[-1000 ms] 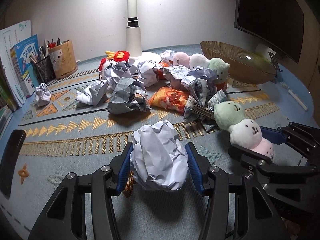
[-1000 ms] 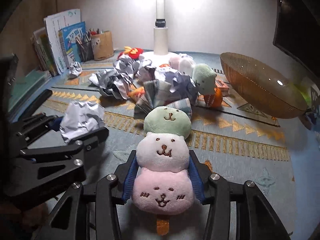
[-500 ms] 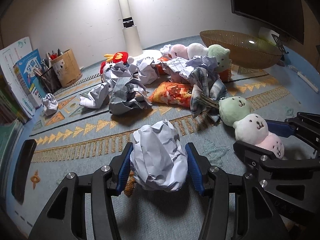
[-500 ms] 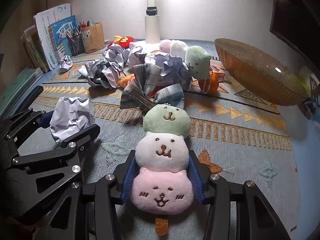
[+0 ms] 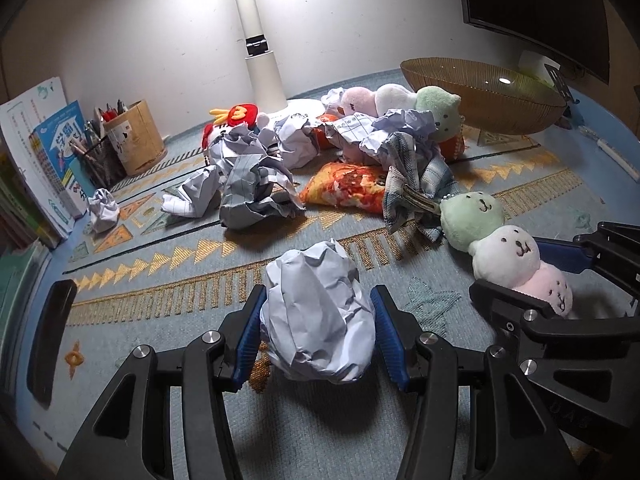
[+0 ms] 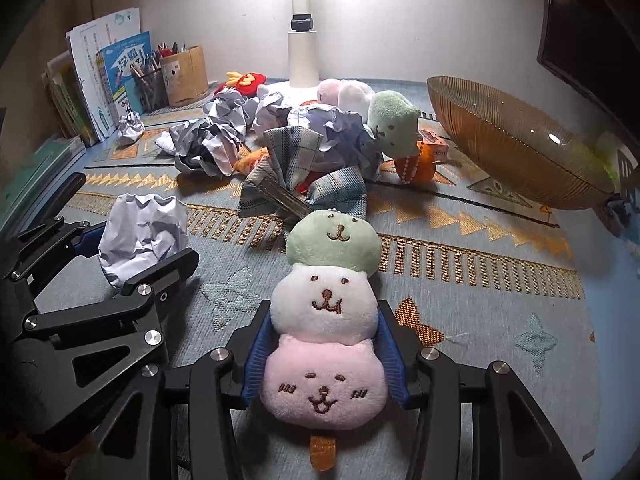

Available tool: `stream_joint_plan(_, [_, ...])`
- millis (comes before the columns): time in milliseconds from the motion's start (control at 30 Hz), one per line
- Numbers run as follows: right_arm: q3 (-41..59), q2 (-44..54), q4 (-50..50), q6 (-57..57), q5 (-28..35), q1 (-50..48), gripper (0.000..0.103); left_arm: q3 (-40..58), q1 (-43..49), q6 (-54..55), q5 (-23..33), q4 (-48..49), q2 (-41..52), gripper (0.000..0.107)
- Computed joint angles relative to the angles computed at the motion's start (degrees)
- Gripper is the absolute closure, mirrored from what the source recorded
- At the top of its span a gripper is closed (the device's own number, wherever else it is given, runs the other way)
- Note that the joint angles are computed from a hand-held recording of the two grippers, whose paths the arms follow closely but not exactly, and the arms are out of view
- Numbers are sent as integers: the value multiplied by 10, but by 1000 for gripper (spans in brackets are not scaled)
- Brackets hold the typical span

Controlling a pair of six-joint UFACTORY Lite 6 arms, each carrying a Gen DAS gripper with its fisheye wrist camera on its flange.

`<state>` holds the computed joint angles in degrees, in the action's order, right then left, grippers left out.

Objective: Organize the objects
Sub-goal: 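Lift both held items and carry them toward the brown glass bowl, then open both tools to drop the paper ball and plush into the bowl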

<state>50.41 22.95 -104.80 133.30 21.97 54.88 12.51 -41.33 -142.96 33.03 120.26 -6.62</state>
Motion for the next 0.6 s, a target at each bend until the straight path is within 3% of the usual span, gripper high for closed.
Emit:
stream_joint_plan(100, [-5, -5, -12, 9, 2, 1, 56, -5, 5, -4, -4, 6, -11, 57])
stream_joint_plan(167, [-35, -31, -81, 75, 9, 7, 56, -17, 4, 1, -8, 1, -37, 58])
stream_joint_plan(267, [-104, -116, -195, 192, -16, -5, 56, -44, 3, 42, -69, -26, -151, 58])
stream_joint_plan(367, [-160, -241, -158, 148, -29, -37, 56, -12, -18, 139, -103, -117, -228, 58])
stream_joint_plan(467, [-183, -359, -113, 76, -72, -128, 56, 93, -7, 109, -137, -59, -171, 58])
stream_joint_plan(600, [-123, -349, -186, 105, -122, -285, 56, 302, 3, 51, -159, 33, 24, 58])
